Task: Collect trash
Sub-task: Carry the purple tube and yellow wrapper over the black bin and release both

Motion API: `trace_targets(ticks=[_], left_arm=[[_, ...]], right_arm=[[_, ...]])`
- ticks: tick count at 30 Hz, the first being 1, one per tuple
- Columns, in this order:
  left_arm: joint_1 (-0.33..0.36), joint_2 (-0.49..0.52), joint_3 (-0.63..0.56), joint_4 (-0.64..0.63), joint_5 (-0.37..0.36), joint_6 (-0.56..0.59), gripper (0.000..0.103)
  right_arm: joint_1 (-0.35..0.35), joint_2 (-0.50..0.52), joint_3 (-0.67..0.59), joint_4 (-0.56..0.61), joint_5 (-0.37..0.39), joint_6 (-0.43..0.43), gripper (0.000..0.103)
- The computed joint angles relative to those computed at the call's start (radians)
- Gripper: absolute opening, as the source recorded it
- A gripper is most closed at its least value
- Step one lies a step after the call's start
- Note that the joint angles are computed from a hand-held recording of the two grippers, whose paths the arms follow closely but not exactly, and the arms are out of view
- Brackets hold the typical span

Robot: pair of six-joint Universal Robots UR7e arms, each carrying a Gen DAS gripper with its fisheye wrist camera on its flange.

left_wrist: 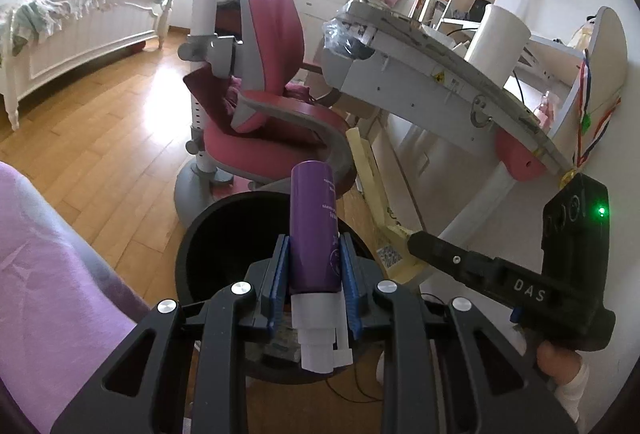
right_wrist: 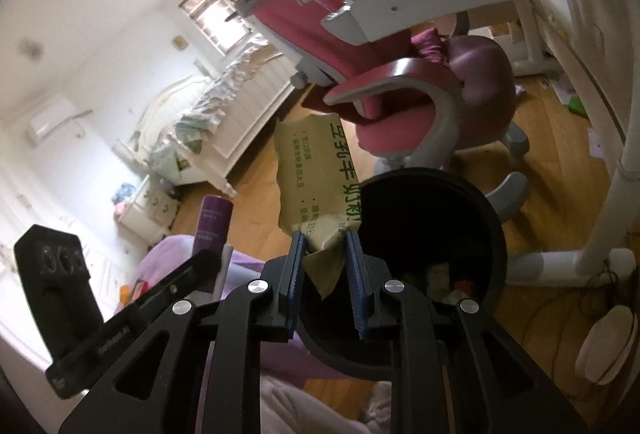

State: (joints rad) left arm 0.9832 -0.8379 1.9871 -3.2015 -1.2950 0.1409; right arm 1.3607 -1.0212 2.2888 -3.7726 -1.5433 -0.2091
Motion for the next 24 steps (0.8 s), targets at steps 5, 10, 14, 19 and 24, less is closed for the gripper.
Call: trace_targets(ticks=[5,10,14,19,24], left_arm=[[-0.006,0.019,-0.028,0.023,0.011,-0.007,0.029],[-0.028,0.012,0.001,-0.074,0.055,0.006,0.087],[-0.037,-0.032,0.030,-0.074,0.071,0.007,0.087],[-0.030,-0.131,0.095,-0.125,0.088,0.003,0.087],[-0.005,-0.249,0.157,-0.180,0.137,0.012,0.087]], right_arm=[[-0.017,-0.012,-0.005,0.025,-0.002,0.043,0.028],[-0.019,-0.014,0.009,-0.011,-0.017,0.073,0.061],[0.002,-0.005,0.008,-0.013,-0.034,0.068,0.063],[0.049,0.025,-0.021,0.026,-0.051,0.041,0.063],[0.136,0.076,-0.073,0.099,-0.065,-0.003,0.063]])
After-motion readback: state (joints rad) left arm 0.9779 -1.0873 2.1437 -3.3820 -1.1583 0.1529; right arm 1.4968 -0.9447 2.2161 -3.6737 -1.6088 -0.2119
